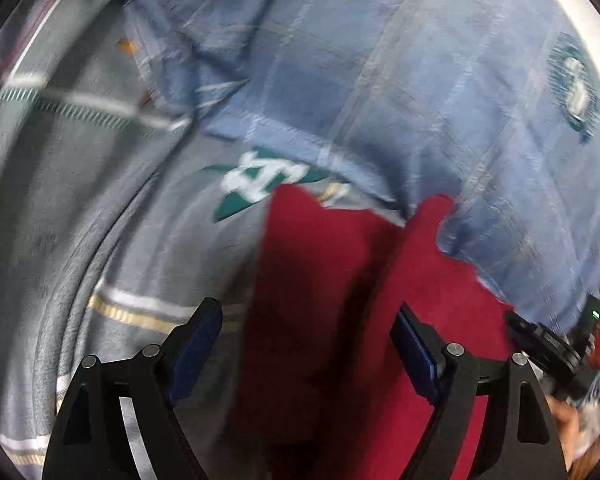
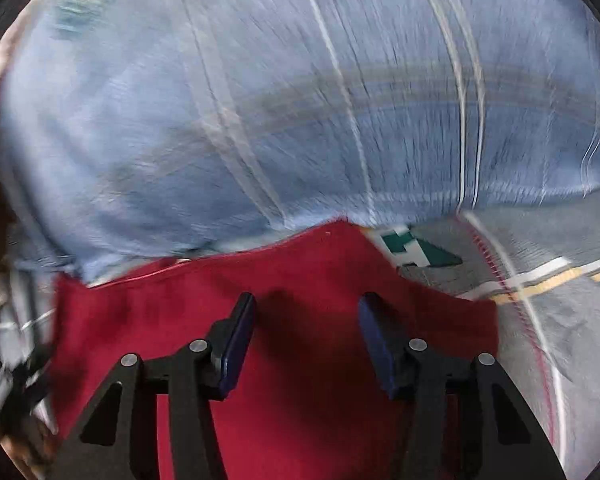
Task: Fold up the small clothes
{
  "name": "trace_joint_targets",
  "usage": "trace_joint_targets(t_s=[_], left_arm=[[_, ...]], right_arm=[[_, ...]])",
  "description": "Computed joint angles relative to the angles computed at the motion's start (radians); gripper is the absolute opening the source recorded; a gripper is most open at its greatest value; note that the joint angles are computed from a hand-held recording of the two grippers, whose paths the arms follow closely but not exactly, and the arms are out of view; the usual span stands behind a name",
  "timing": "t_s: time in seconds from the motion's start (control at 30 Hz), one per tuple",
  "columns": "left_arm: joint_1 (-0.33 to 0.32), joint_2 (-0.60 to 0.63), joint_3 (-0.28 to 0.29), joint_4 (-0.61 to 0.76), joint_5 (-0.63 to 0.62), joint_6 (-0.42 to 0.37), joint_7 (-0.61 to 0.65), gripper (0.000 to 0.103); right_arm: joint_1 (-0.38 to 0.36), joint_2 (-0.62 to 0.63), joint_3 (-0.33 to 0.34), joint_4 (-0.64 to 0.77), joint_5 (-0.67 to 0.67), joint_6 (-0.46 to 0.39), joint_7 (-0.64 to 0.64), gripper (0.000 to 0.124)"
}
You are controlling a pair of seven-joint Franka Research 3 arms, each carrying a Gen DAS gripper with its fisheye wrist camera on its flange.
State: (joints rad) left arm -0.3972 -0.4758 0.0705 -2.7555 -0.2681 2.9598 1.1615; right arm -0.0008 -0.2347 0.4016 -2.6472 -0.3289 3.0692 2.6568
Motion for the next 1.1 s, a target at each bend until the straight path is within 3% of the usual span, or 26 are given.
trace_joint_targets(t_s=[0.07, 0.13, 0.2, 0.27, 0.33, 0.4, 0.43, 0.5, 0.67, 0.8, 0.87, 1.1], left_arm=[[-0.014, 0.008, 0.022, 0.008, -0.025, -0.006, -0.002, 0.082], [0.006, -0.021, 0.004, -0.008, -0.024, -0.004, -0.004, 0.082], [0.090, -0.070, -0.078, -0.033, 0.048, -0.015, -0.056, 0.082], [0.145, -0.129, -0.134, -0.065, 0.123, -0.030, -0.095, 0.082], [0.172, -0.210, -0.169, -0.098, 0.181, -0.075, -0.127, 0.082], [0.187, -0.299, -0.187, -0.133, 0.239, -0.141, -0.155, 0.083], [0.168, -0.354, -0.166, -0.149, 0.285, -0.195, -0.190, 0.083], [0.159, -0.376, -0.158, -0.156, 0.272, -0.218, -0.144, 0.083], [0.137, -0.332, -0.113, -0.133, 0.268, -0.209, -0.142, 0.082], [0.142, -0.338, -0.130, -0.132, 0.296, -0.226, -0.128, 0.082], [0.142, -0.331, -0.126, -0.130, 0.296, -0.214, -0.127, 0.082], [0.140, -0.355, -0.137, -0.145, 0.303, -0.222, -0.136, 0.082]], right_arm=[[0.011, -0.023, 0.015, 0.023, 0.024, -0.081, -0.044, 0.054], [0.034, -0.071, 0.016, 0.017, -0.044, -0.105, 0.008, 0.057], [0.066, -0.110, 0.021, 0.003, -0.049, -0.074, 0.004, 0.057], [0.153, -0.106, -0.013, 0.007, 0.005, -0.016, -0.074, 0.057], [0.212, -0.058, -0.012, 0.059, 0.038, 0.023, -0.146, 0.057], [0.210, 0.010, 0.022, 0.125, 0.037, 0.037, -0.198, 0.053], [0.177, 0.058, 0.073, 0.180, -0.005, 0.022, -0.197, 0.052], [0.101, 0.170, 0.156, 0.305, -0.205, -0.036, -0.070, 0.044], [0.212, 0.472, 0.111, 0.593, -0.283, -0.146, -0.076, 0.040], [0.263, 0.619, 0.089, 0.749, -0.203, -0.244, -0.184, 0.042], [0.317, 0.635, 0.034, 0.777, -0.219, -0.246, -0.167, 0.044], [0.312, 0.508, 0.037, 0.637, -0.040, -0.157, -0.280, 0.044]])
